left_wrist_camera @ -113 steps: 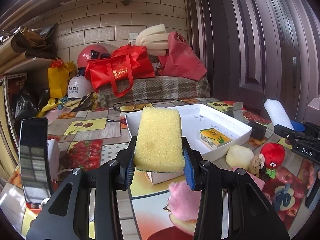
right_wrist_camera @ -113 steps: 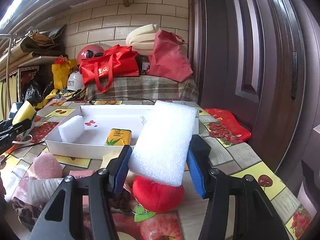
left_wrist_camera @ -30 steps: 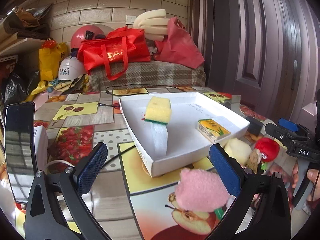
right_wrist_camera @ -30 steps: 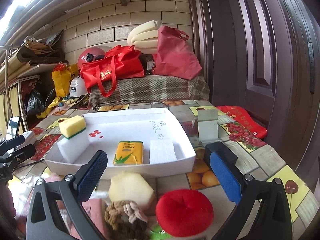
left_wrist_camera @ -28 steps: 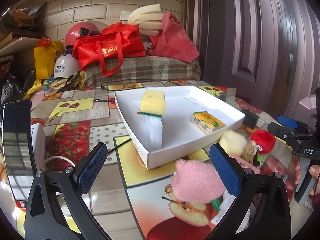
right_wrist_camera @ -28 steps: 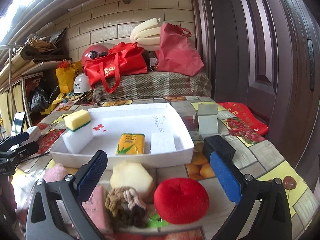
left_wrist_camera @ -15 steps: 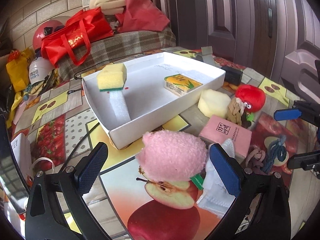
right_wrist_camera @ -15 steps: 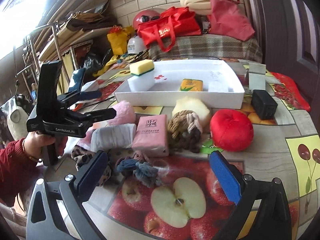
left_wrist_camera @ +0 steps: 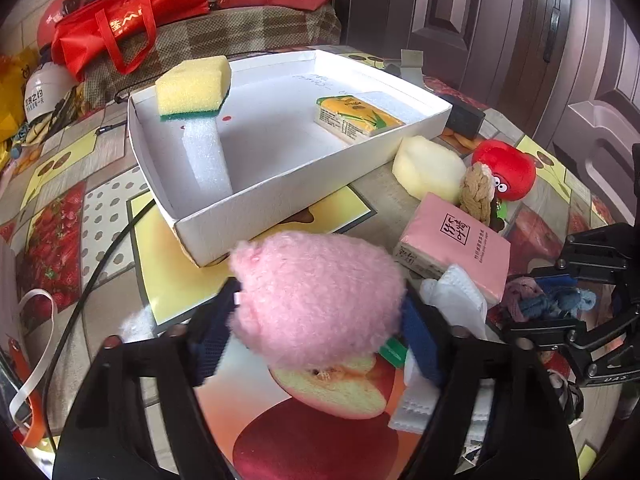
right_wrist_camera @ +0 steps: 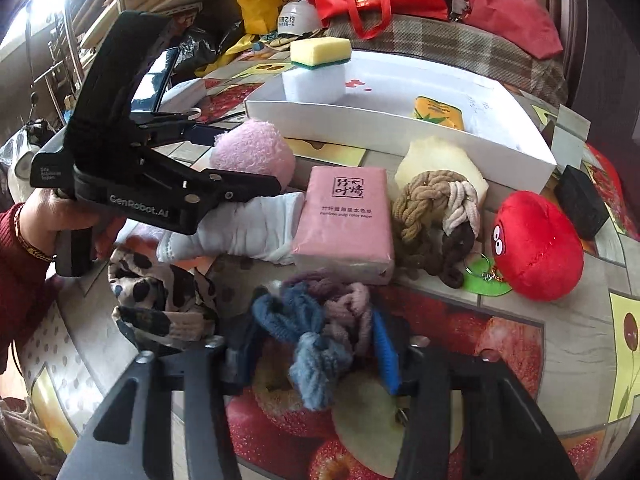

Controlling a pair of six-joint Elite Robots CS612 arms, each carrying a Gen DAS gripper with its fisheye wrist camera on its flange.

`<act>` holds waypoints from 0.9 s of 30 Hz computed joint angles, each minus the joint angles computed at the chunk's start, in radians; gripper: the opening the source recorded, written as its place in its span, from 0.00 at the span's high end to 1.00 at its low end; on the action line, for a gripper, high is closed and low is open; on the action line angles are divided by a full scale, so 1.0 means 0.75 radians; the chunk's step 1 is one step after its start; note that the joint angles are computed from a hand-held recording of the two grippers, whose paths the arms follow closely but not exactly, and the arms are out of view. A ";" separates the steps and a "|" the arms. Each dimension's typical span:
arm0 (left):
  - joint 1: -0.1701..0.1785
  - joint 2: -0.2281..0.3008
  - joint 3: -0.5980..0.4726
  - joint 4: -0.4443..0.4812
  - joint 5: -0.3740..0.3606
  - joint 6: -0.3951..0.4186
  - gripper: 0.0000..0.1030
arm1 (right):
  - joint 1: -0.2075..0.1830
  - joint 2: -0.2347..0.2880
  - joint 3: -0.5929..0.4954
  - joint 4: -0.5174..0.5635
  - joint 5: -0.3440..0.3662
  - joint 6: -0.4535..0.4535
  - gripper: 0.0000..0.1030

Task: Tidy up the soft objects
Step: 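Grasp the pink plush ball with the left gripper while the right grasps the blue rope toy, then drop the pink plush ball into the tray with the left gripper while the right drops the rope toy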

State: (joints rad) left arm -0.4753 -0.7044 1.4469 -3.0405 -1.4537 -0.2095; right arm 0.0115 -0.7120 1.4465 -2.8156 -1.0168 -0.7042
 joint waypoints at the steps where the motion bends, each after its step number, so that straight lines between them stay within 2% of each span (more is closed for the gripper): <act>1: -0.002 -0.002 0.004 -0.010 0.015 -0.005 0.35 | 0.001 -0.001 0.008 -0.032 -0.013 0.017 0.71; 3: -0.006 -0.008 0.025 -0.069 0.038 0.001 0.36 | -0.009 -0.001 0.019 -0.078 0.007 0.051 0.73; 6: -0.029 -0.020 0.076 -0.223 0.146 0.030 0.36 | -0.038 0.002 0.048 -0.214 0.095 0.149 0.73; 11: -0.100 -0.014 0.163 -0.605 0.500 0.129 0.36 | -0.084 0.027 0.091 -0.610 0.116 0.521 0.73; 13: -0.115 -0.007 0.179 -0.701 0.607 0.132 0.36 | -0.089 0.037 0.099 -0.753 0.052 0.651 0.73; 16: -0.102 -0.015 0.189 -0.682 0.619 0.043 0.36 | -0.085 0.053 0.080 -0.819 -0.038 0.686 0.73; 19: -0.091 -0.021 0.194 -0.656 0.611 -0.026 0.36 | -0.087 0.069 0.034 -0.770 -0.058 0.734 0.73; 23: -0.100 -0.016 0.189 -0.658 0.627 -0.007 0.36 | -0.087 0.077 0.018 -0.779 -0.075 0.761 0.73; 27: -0.103 -0.013 0.184 -0.647 0.630 -0.006 0.36 | -0.080 0.079 0.023 -0.819 -0.090 0.725 0.73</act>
